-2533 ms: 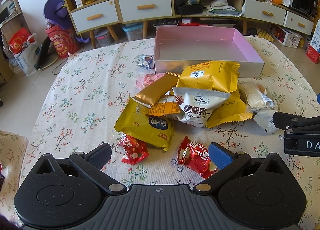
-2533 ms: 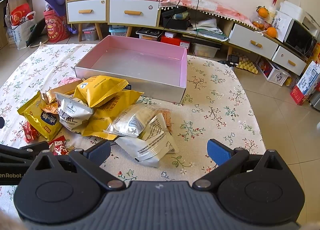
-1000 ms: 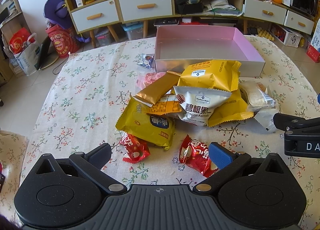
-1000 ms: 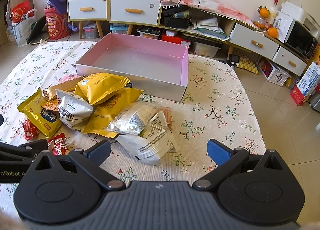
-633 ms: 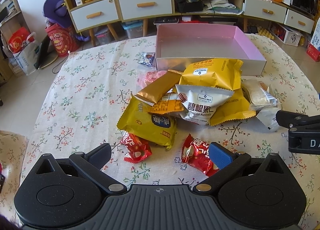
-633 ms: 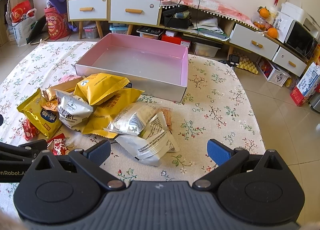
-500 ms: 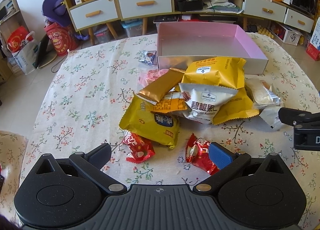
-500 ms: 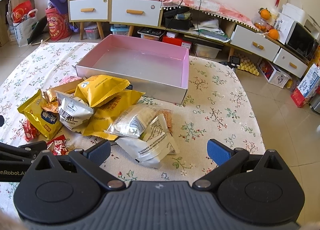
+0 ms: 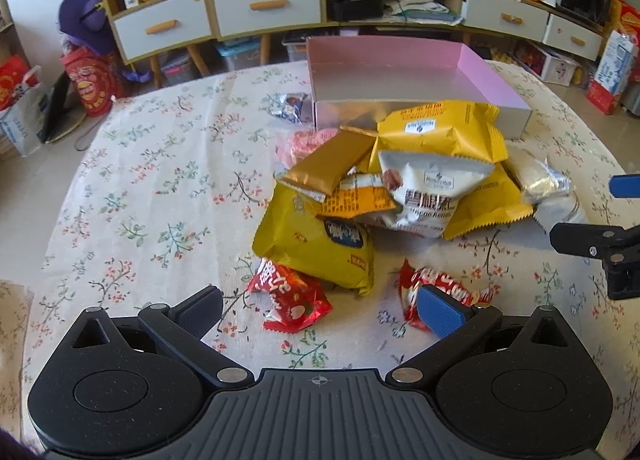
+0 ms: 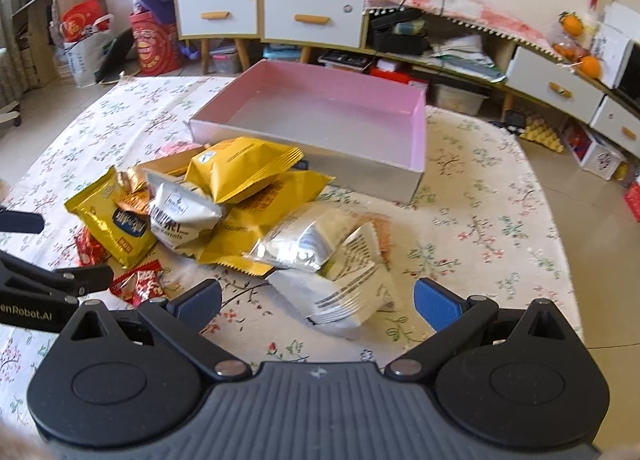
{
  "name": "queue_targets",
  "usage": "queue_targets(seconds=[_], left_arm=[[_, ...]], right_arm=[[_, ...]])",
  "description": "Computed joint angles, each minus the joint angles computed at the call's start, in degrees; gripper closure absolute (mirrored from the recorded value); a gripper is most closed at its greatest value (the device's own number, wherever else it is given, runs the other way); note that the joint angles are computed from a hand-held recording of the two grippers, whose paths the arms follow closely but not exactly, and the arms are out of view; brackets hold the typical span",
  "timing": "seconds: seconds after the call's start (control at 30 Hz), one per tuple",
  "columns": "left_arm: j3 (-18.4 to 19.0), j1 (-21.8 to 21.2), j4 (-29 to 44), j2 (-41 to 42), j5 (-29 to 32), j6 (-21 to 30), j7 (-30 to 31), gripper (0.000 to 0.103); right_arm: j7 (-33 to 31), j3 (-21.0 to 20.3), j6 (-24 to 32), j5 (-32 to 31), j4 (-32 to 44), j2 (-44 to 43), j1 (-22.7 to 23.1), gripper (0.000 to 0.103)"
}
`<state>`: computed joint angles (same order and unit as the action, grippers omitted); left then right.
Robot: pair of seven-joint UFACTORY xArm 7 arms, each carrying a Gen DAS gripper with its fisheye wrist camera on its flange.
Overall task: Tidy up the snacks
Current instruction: 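Grasp the yellow chip bag with the left gripper while the right grasps a clear-wrapped bar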
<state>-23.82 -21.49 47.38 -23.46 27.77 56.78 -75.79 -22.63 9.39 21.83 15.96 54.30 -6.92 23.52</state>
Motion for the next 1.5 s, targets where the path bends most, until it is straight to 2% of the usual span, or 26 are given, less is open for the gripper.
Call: queue_targets(seconds=[0.13,0.23,0.47,0.63,0.73,0.8,0.9,1.07,1.2,1.33,1.5], left_arm=[[2.5,-0.6,-5.1,-3.7,-2.4,-6.1,2.1,0.0],[3.1,0.5,-8.3,-6.5,-3.9,-10.5,2.7,0.001],[1.4,5.2,-11.8,-10.3,-3.5,-18.9,2.4,0.004],[0.7,7.6,-12.0,-10.3,-2.6,-22.6,5.3,0.012],[1.0,8.2,-11.5,-9.1,-3.2,-22.9,7.7,0.019],[1.4,8.6,-11.6,-8.7,-3.9,-22.9,8.3,0.03],[2.7,8.4,-12.2,-8.4,-5.9,-23.5,9.3,0.039],[3.2,8.7,-12.5,-7.4,-8.0,-23.2,9.9,0.055],[3.9,8.6,-12.6,-6.6,-9.3,-24.4,10.1,0.06],[3.6,9.0,-12.4,-6.2,-9.5,-24.5,9.3,0.06],[3.6,9.1,-12.6,-6.7,-10.0,-24.7,8.5,0.065]], right_arm=[[-4.7,-0.8,1.7,4.2,0.7,0.8,0.7,0.002],[-7.7,-0.8,3.4,7.1,1.7,1.4,0.8,0.004],[-9.4,-0.6,4.7,10.6,4.4,2.9,-0.1,0.008],[-6.9,0.0,4.7,10.6,7.3,5.4,-1.2,0.017],[-5.1,0.4,4.5,10.6,8.7,6.7,-1.8,0.022],[-3.7,0.7,4.7,10.3,9.6,7.7,-2.1,0.026],[-1.7,0.9,5.7,9.9,10.8,8.9,-2.6,0.032],[1.0,1.5,7.3,8.8,12.5,10.3,-3.1,0.037],[3.2,1.8,6.6,5.7,12.7,10.9,-2.8,0.037],[6.4,1.9,4.8,-0.2,12.2,11.3,-2.1,0.038],[9.1,1.9,2.9,-6.3,11.1,11.0,-1.5,0.042]])
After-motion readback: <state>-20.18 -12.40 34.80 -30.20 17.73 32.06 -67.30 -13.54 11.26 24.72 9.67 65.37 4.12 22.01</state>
